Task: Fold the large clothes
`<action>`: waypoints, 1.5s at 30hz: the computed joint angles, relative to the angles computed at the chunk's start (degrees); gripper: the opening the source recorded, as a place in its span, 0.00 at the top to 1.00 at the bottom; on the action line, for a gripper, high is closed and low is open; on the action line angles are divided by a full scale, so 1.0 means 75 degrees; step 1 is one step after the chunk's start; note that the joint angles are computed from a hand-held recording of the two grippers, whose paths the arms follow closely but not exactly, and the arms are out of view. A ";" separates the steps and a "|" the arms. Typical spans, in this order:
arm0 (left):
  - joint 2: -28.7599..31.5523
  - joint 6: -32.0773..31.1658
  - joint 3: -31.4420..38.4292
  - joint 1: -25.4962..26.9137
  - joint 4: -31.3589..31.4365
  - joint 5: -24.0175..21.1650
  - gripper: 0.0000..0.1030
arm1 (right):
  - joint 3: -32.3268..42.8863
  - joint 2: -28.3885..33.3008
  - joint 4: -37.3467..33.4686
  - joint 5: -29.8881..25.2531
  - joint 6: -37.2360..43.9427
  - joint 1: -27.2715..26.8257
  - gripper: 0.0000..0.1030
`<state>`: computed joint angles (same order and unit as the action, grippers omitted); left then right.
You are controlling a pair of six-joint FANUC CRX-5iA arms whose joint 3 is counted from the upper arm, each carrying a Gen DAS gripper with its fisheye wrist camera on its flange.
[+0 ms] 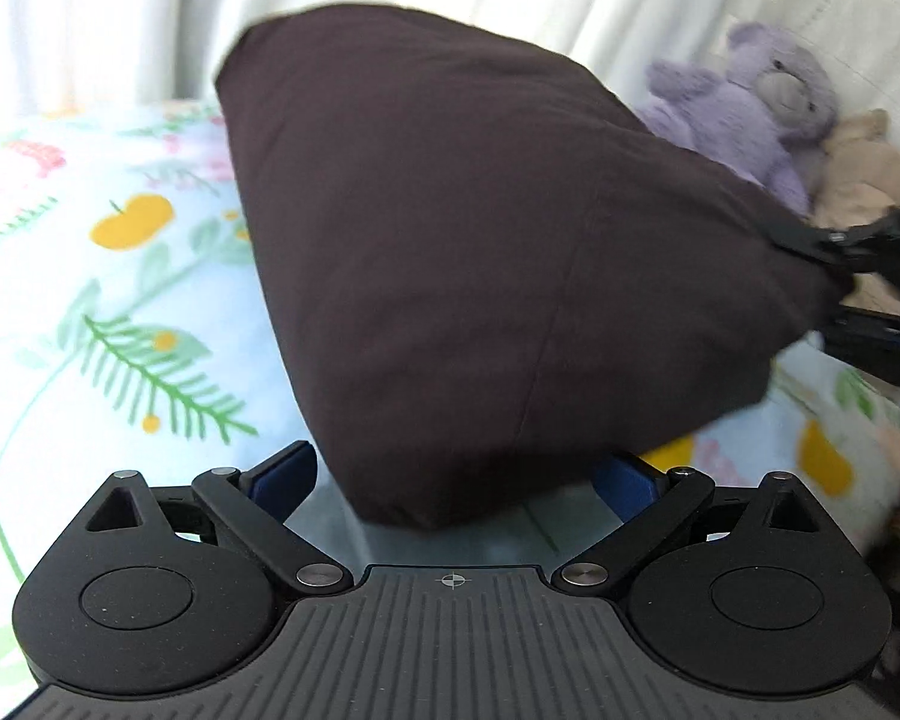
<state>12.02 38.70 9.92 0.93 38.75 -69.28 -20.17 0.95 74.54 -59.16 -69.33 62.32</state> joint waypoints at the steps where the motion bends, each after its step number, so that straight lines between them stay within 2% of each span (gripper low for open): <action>1: -0.0194 0.0083 -0.0227 -0.0063 -0.0145 0.0408 0.03 | 0.0105 0.0058 -0.0095 -0.0099 0.0137 0.0030 0.66; 4: -0.0534 0.0820 -0.0427 -0.0251 -0.1070 0.1198 0.02 | 0.0270 0.0171 -0.0228 -0.0276 0.0431 0.0052 0.67; 6: -0.0500 0.1123 -0.0424 -0.0165 -0.1030 0.1188 0.01 | 0.0474 0.0274 -0.0501 -0.0452 0.0798 0.0108 0.68; 8: -0.0493 0.1364 -0.0404 -0.0095 -0.1031 0.1085 0.01 | 0.0952 0.0489 -0.1191 -0.0832 0.1683 0.0219 0.69; 11: -0.0613 0.1192 -0.0497 -0.0088 -0.1109 0.1200 0.01 | 0.1500 0.0849 -0.2004 -0.1342 0.3097 0.0285 0.68; 13: -0.0489 0.1281 -0.0380 0.0040 -0.1014 0.0894 0.01 | 0.1355 0.0847 -0.2147 -0.1223 0.3163 0.0260 0.67; 15: -0.0162 0.1635 0.0059 0.0214 -0.1029 0.0188 0.01 | 0.1210 0.0749 -0.2098 -0.1185 0.3197 0.0287 0.66; 18: 0.0348 0.1797 0.0886 0.0552 -0.1049 -0.0960 0.03 | 0.1276 0.0686 -0.2096 -0.1437 0.3697 0.0360 0.54; 20: 0.0798 0.1895 0.1508 0.0903 -0.0804 -0.1705 0.04 | 0.1322 0.0629 -0.2130 -0.1780 0.3944 0.0423 0.35; 21: 0.0984 0.1950 0.1718 0.1089 -0.0529 -0.1921 0.04 | 0.1280 0.0581 -0.2054 -0.1913 0.3919 0.0450 0.32; 23: 0.1033 0.2103 0.1721 0.1315 -0.0084 -0.1627 0.04 | 0.0951 0.0330 -0.1816 -0.1861 0.3545 0.0387 0.18; 24: 0.1026 0.2104 0.1694 0.1370 0.0083 -0.1361 0.04 | 0.0799 0.0181 -0.1776 -0.1677 0.3327 0.0299 0.14; 26: 0.1046 0.2027 0.1589 0.1373 0.0542 -0.0842 0.02 | 0.0030 -0.0371 -0.1376 -0.0497 0.2752 -0.0156 0.10; 28: 0.1274 0.1916 0.1663 0.1205 0.1044 -0.0547 0.02 | -0.0517 -0.0727 -0.1213 0.0532 0.2143 -0.0715 0.10; 31: 0.2146 0.2618 0.2729 0.0814 0.1180 -0.1068 0.02 | -0.0851 -0.0855 -0.1291 0.1513 0.1921 -0.1409 0.14; 32: 0.2506 0.2912 0.3177 0.0714 0.1239 -0.1343 0.02 | -0.0914 -0.0864 -0.1340 0.1858 0.1974 -0.1618 0.24; 33: 0.2855 0.3244 0.3631 0.0552 0.1290 -0.1517 0.02 | -0.0952 -0.0838 -0.1344 0.2191 0.1980 -0.1802 0.28; 35: 0.3067 0.3419 0.3672 0.0397 0.1628 -0.1456 0.02 | -0.0992 -0.0806 -0.1429 0.2782 0.2270 -0.2094 0.38; 36: 0.2994 0.3393 0.3422 0.0315 0.1793 -0.1289 0.02 | -0.0903 -0.0751 -0.1637 0.2864 0.2634 -0.2152 0.39; 38: 0.3130 0.3477 0.3486 0.0218 0.1985 -0.1211 0.01 | -0.0737 -0.0609 -0.1974 0.3085 0.3290 -0.2292 0.46; 40: 0.3488 0.3590 0.3877 0.0124 0.2172 -0.1348 0.02 | -0.0620 -0.0516 -0.2206 0.3274 0.3696 -0.2415 0.47; 42: 0.3619 0.3704 0.4063 0.0111 0.2218 -0.1438 0.02 | -0.0401 -0.0370 -0.2514 0.3425 0.4192 -0.2513 0.55; 45: 0.3728 0.3672 0.4269 0.0070 0.2187 -0.1424 0.05 | 0.0334 -0.0009 -0.3252 0.3035 0.5637 -0.2416 0.59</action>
